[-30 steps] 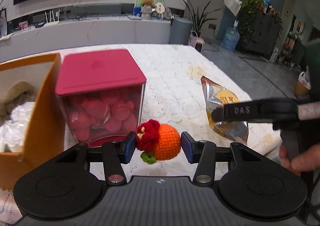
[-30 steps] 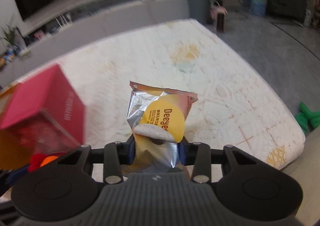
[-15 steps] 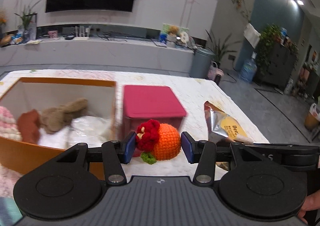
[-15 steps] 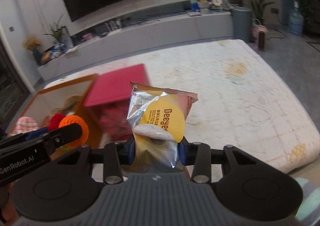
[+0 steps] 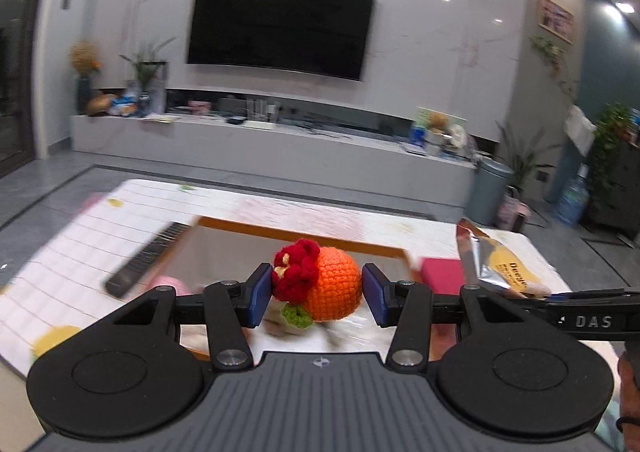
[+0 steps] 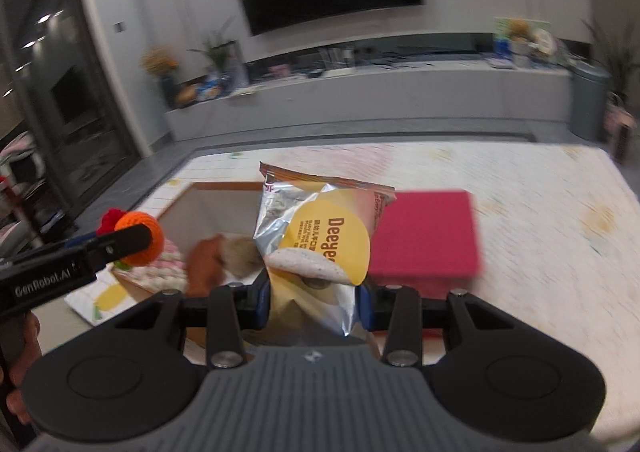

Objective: Organize soft objects
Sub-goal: 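Carry the crocheted fruit and snack packet over the orange box with both grippers, then open both grippers to drop the fruit and packet into the box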

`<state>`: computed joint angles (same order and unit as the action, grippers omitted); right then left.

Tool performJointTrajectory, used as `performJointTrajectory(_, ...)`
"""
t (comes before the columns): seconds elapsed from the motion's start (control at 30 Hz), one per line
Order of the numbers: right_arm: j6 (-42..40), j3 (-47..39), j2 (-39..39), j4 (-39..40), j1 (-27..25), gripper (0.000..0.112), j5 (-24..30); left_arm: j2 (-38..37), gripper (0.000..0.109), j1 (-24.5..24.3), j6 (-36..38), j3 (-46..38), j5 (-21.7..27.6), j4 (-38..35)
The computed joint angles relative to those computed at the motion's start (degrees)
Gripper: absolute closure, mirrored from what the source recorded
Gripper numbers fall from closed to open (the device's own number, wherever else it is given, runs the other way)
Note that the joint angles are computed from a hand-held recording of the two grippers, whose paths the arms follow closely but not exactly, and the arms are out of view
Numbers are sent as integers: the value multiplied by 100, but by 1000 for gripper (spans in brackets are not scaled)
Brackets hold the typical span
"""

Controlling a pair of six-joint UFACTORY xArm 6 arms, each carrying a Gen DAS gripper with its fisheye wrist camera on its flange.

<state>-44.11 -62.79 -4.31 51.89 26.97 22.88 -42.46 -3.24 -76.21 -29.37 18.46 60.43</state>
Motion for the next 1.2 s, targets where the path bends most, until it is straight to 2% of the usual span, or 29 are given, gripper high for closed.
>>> performJointTrajectory(0.17, 162, -800, 643, -248, 329, 72, 334, 65, 53, 484, 799, 29, -219, -732)
performJointTrajectory(0.23, 368, -1113, 950, -482, 432, 72, 463, 249, 53, 664, 1352, 27, -396, -1314)
performJointTrajectory(0.47, 1014, -2084, 1986, -1145, 635, 72, 954, 810, 53, 962, 3205, 61, -444, -3312)
performJointTrajectory(0.57, 1535, -2351, 2331, -1807, 715, 72, 794, 1055, 53, 948, 4005, 74, -655, -4131)
performJointTrajectory(0.77, 2073, -2878, 2846, -2385, 640, 71, 1168, 1764, 53, 717, 5350, -290, -516, -5205)
performJointTrajectory(0.93, 2035, -3096, 3067, -2323, 601, 70, 1348, 2024, 53, 605, 5365, -440, -252, -5184)
performJointTrajectory(1.0, 1941, -3130, 3098, -2213, 595, 69, 1362, 2028, 53, 596, 5566, -446, -160, -5451)
performJointTrajectory(1.07, 1859, -3063, 3045, -2185, 599, 67, 1327, 1979, 53, 594, 5692, -407, -113, -5608)
performJointTrajectory(1.2, 1733, -2820, 2853, -2163, 627, 63, 1163, 1934, 52, 657, 5523, -436, 67, -5464)
